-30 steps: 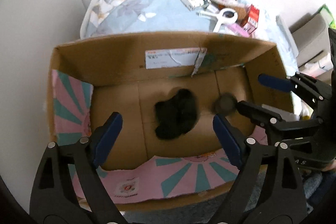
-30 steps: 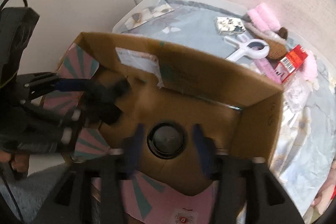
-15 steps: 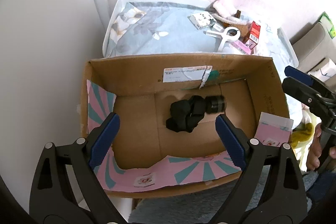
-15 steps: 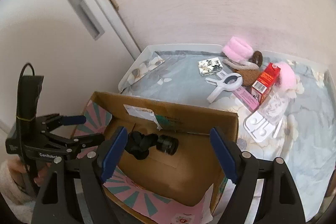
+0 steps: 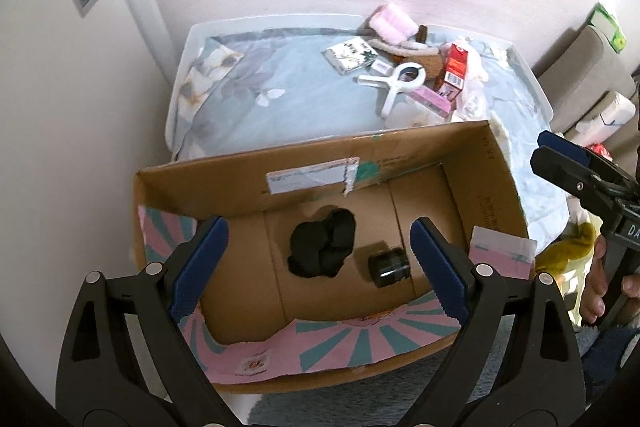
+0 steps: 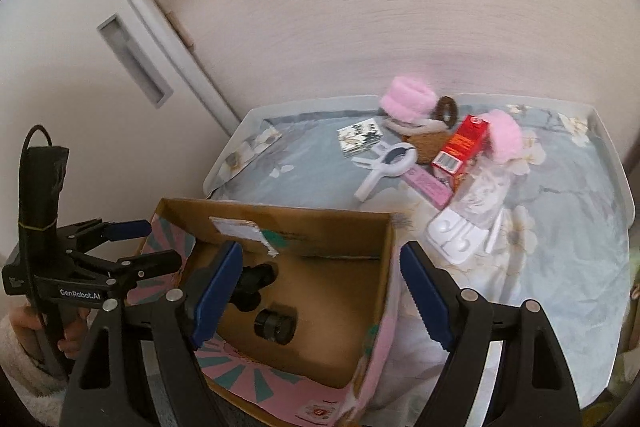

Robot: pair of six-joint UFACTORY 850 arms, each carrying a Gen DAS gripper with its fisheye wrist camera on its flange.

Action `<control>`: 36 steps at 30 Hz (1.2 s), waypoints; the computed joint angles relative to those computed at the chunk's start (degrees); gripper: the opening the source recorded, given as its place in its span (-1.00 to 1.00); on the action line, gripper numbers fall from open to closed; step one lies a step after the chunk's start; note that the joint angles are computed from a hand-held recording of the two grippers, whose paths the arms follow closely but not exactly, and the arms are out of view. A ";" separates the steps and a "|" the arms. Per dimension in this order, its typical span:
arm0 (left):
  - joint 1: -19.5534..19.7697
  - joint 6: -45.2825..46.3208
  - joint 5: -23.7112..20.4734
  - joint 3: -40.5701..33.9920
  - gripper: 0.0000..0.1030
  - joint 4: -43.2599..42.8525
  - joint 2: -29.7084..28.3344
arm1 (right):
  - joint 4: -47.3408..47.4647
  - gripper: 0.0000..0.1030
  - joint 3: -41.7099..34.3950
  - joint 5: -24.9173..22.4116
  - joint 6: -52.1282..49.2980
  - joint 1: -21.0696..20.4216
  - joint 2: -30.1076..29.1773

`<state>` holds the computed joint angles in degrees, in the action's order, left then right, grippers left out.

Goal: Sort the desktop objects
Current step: 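Carry the hair tie and lens cap into the box and open both grippers, then grasp the pink fuzzy wristband with the left gripper while the right gripper grasps the red milk carton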

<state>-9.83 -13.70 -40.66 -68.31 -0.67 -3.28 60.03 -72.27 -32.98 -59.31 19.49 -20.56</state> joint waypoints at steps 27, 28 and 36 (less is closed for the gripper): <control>-2.67 6.69 -4.19 -29.21 0.79 0.42 -21.17 | -6.88 0.51 -6.97 -0.46 13.24 -5.20 -6.27; -2.66 7.40 -4.35 -32.25 0.79 0.12 -23.28 | -7.66 0.51 -8.04 -0.74 14.36 -5.35 -6.86; -2.98 8.59 -5.56 -49.60 0.79 1.32 -37.47 | -12.87 0.51 -16.97 -1.44 19.41 -5.43 -13.38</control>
<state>-12.81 -5.11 -46.22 -117.92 0.65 -40.75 47.16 -89.24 -34.41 -39.90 14.05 -33.94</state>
